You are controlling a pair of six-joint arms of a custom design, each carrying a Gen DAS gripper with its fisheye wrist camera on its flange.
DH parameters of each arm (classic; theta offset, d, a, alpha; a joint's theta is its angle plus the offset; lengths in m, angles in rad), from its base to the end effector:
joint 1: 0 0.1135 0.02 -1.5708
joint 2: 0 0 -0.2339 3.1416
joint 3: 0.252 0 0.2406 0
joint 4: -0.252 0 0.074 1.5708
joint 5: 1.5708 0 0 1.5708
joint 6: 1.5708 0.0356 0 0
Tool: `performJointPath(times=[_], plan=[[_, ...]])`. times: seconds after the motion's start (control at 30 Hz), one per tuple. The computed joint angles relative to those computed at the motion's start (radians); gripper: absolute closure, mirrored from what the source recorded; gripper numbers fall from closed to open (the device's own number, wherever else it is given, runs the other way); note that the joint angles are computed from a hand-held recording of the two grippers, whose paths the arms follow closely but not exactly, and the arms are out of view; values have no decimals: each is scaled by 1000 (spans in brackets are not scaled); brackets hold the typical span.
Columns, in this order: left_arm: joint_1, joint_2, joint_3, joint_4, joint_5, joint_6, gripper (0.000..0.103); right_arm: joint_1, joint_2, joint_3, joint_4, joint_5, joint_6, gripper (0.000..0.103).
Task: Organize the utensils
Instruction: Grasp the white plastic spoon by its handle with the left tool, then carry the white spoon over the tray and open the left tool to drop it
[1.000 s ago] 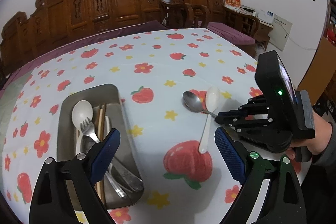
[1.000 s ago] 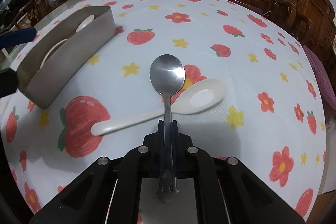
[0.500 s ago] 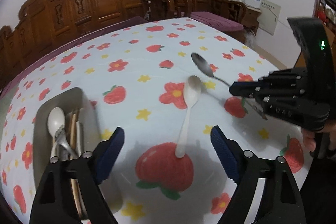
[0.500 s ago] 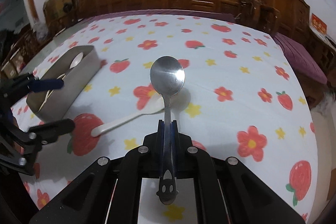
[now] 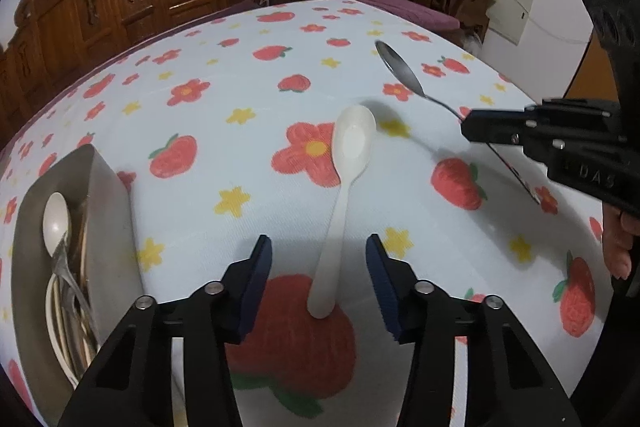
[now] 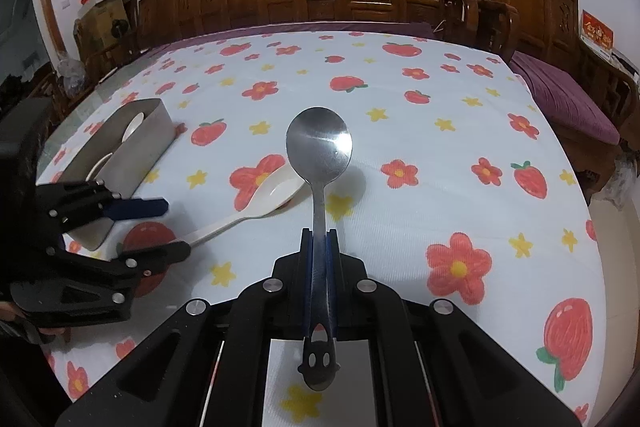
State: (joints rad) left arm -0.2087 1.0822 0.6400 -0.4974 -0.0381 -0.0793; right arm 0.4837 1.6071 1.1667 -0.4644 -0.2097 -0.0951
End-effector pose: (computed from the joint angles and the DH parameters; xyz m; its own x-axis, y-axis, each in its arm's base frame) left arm 0.2068 -0.0424 0.1861 -0.8020 0.0889 -0.5907 0.1219 0.9924 -0.0161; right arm 0.2905 0.1610 0.2166 -0.6390 -0.4406 -0.6306 -0.6322 0.7677 0.1043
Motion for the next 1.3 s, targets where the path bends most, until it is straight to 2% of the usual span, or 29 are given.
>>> performJointPath(times=[0.17, 0.37, 0.43, 0.5, 0.7, 1.03, 1.3], plan=[[-24, 28, -12, 16, -27, 5, 66, 2, 0, 2, 0, -3, 4, 95], [-7, 33, -20, 33, -15, 6, 69, 16, 2, -1, -2, 6, 6, 95], [-5, 30, -23, 37, -15, 7, 84, 19, 5, 0, -3, 7, 6, 95], [-7, 25, -22, 28, -9, 10, 92, 25, 9, 1, -4, 11, 6, 95], [-20, -33, -34, -12, -25, 10, 92, 44, 10, 2, -2, 20, 8, 95], [-12, -229, -8, -169, -55, -8, 92, 79, -37, -11, 4, 33, 37, 95], [57, -363, 33, -287, -48, 6, 92, 117, -87, -21, 7, 30, 69, 95]])
